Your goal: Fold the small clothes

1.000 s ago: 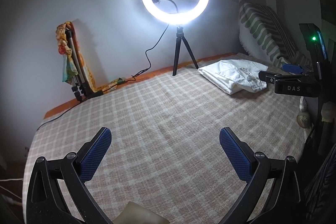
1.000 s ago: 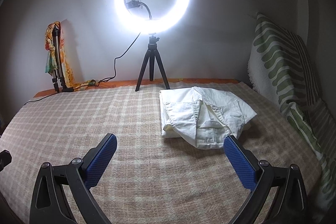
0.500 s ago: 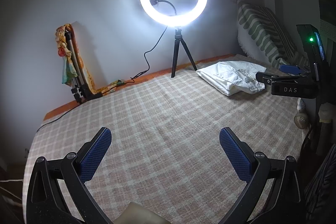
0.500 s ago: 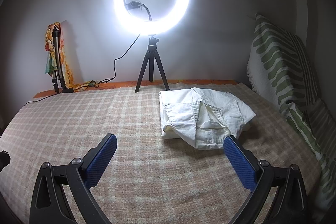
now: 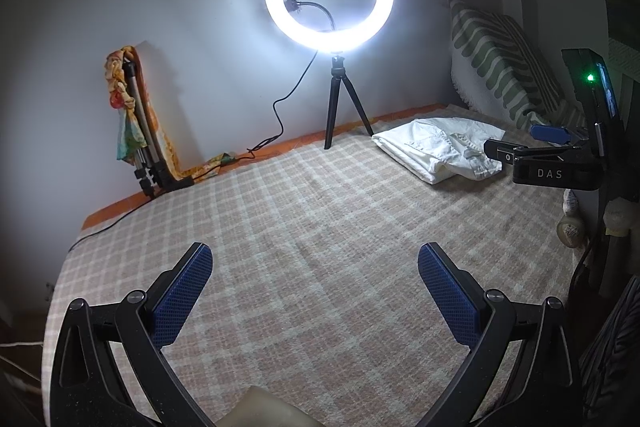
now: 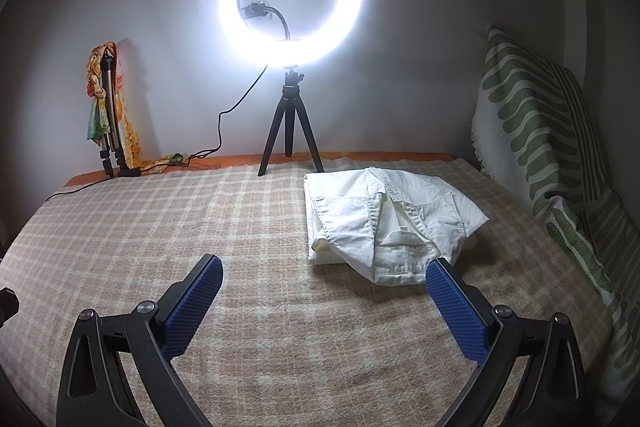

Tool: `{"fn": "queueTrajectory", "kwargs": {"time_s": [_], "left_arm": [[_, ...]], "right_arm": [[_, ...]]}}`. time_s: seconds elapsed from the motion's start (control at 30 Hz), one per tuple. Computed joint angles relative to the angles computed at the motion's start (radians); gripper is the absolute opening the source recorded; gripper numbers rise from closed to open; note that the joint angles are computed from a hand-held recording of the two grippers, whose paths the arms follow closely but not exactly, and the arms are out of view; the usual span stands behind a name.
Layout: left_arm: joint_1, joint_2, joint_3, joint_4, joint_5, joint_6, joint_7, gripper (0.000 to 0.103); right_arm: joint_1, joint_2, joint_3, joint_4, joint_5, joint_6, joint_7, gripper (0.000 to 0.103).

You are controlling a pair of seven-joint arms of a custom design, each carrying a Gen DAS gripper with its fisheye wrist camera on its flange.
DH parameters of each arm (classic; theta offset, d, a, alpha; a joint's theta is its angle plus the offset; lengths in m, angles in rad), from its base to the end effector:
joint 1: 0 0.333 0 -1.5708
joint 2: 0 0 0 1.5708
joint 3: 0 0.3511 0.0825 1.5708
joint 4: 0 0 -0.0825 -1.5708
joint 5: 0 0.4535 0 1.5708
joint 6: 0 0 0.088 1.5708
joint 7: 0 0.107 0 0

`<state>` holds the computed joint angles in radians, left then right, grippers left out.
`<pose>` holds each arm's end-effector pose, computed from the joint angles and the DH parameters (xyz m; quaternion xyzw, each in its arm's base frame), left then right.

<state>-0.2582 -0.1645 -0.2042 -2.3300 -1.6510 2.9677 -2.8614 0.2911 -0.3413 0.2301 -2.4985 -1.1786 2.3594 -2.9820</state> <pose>0.5152 -0.1830 0.4354 -0.3432 0.8102 -0.4112 0.2381 0.4362 0.2373 0.4253 -0.4925 0.7362 -0.4120 0.2137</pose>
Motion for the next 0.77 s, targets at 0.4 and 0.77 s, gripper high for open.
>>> {"fn": "queueTrajectory", "kwargs": {"time_s": [0.4,0.77], "left_arm": [[-0.001,-0.005,0.000,-0.002,0.002,0.000,-0.005,0.102],[-0.003,-0.015,0.003,-0.009,0.010,-0.006,-0.027,0.102]], "right_arm": [[0.000,0.000,-0.002,-0.001,-0.003,0.003,-0.001,0.103],[0.002,0.005,-0.001,0.006,-0.001,0.004,-0.002,0.103]]}}
